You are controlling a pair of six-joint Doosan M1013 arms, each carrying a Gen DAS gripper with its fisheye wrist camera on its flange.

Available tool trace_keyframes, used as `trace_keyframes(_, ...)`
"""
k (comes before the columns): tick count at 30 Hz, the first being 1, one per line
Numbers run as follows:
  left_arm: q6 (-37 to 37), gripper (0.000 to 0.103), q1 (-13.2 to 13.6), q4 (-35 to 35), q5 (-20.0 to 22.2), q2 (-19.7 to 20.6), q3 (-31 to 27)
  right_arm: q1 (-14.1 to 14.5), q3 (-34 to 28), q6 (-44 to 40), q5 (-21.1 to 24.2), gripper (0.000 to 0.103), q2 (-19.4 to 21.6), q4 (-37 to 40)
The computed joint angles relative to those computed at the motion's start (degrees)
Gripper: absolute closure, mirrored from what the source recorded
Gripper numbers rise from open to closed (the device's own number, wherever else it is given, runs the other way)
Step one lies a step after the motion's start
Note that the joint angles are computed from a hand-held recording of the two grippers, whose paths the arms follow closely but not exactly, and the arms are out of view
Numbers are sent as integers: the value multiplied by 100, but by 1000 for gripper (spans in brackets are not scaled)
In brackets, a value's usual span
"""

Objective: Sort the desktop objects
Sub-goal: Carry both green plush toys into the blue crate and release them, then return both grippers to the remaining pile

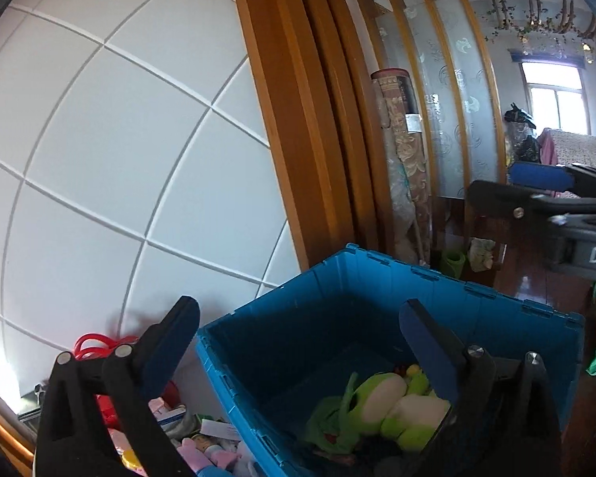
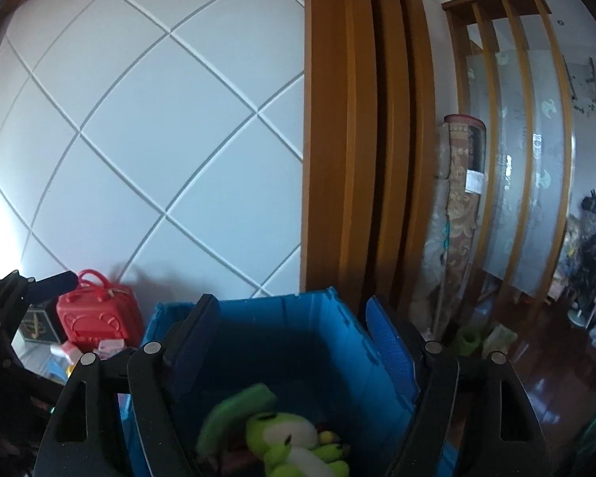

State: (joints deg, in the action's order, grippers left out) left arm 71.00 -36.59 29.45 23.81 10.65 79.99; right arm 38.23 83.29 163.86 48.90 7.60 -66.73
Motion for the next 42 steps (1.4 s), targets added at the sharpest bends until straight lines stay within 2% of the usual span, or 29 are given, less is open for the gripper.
trace_keyframes(2, -457, 1, 23, 383, -80, -154, 255, 72, 104, 155, -23, 25, -86, -130)
trace_keyframes(4, -968, 1, 39, 862, -201, -275, 495, 220, 317, 509, -18, 14, -216, -411)
trace_keyframes(6, -1463, 1, 42, 1357, -241, -399, 723, 340, 533, 863, 23, 8, -324, -750)
trace_keyframes(10, -2631, 1, 82, 2473, -314, -782, 1379, 684, 950, 1625, 46, 6, -517, -1209)
trace_keyframes(12, -2881, 1, 144, 2683, -389, -944, 1624, 902, 1063, 1896, 172, 6, -538, -1339)
trace_keyframes(15, -3487, 1, 254, 3312, -513, -1224, 2048, 1271, 1127, 2112, 581, 5, -462, -1536)
trace_keyframes(16, -3621, 1, 289, 3493, -494, -1322, 2181, 1414, 1124, 2186, 767, 2, -404, -1577)
trace_keyframes(19, -4168, 1, 417, 4242, -302, -1648, 2613, 1717, 1020, 2184, 938, 2, -223, -1493)
trace_keyframes(27, -4317, 1, 1123, 4122, -106, -2193, 3304, 2321, 481, 2108, 1260, 1, 377, -1113)
trace_keyframes(30, -4272, 1, 1288, 4134, 52, -2268, 3481, 2478, 362, 2209, 1187, 1, 569, -922)
trace_keyframes(33, -3744, 1, 1450, 3628, 68, -2365, 3615, 2555, 262, 2052, 1123, 1, 718, -639)
trace_keyframes(36, -4022, 1, 1421, 3919, 299, -2448, 3745, 2605, 287, 2062, 944, 1, 769, -514)
trace_keyframes(40, -3988, 1, 1402, 3687, 527, -2538, 3852, 2686, 344, 1961, 862, 1, 794, -438)
trace_keyframes(42, -4321, 1, 1326, 4062, 750, -2559, 3958, 2701, 420, 1996, 811, 1, 749, -359)
